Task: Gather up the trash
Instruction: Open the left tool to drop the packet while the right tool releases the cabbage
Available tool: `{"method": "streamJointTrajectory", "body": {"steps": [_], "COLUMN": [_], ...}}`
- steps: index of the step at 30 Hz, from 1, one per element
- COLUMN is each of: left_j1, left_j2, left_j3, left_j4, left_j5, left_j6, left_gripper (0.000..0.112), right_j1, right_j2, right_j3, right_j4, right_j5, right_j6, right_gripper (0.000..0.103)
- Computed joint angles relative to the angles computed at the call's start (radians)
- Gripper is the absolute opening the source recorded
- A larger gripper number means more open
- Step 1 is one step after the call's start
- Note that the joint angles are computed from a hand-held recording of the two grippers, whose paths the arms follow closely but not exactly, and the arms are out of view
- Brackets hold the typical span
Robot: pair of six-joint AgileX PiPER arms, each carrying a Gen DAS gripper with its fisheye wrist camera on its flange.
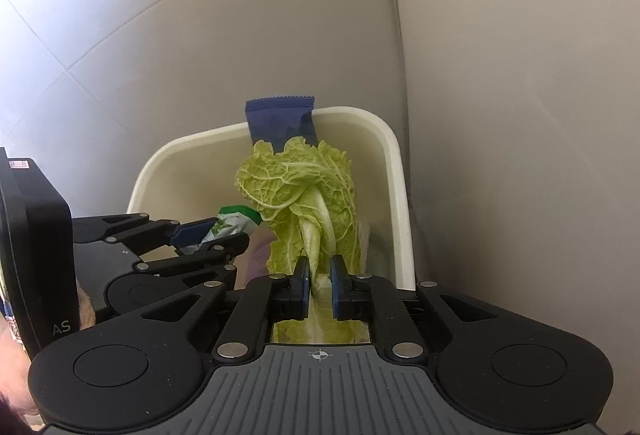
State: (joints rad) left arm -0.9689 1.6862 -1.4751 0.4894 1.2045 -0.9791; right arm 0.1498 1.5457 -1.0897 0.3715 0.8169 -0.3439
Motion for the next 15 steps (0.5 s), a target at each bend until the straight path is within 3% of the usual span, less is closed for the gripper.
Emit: {"method": "streamJointTrajectory", "body": {"steps": [10, 12, 15], "left_j1": [0.015, 0.012, -0.001], "left_j2": [0.047, 0.051, 0.05], "left_j3": [-0.032, -0.043, -0.048], "left_j4": [0.0, -0.003, 0.003], "left_j5": [-0.019, -0.007, 0.0], "left_j6": [0.021, 0.026, 0.02], "left_gripper": [0.025, 0.028, 0.04], "right_j1": [-0.009, -0.011, -0.025], "right_j2": [-0.01, -0.016, -0.021], "right_j3": [-0.044, -0.048, -0.055], "right_j4": [0.0, -0.002, 0.014], "right_j5": [0.076, 0.089, 0.116], "right_j6": [0.012, 0.013, -0.002], "right_gripper": [0.019, 0.02, 0.032]}}
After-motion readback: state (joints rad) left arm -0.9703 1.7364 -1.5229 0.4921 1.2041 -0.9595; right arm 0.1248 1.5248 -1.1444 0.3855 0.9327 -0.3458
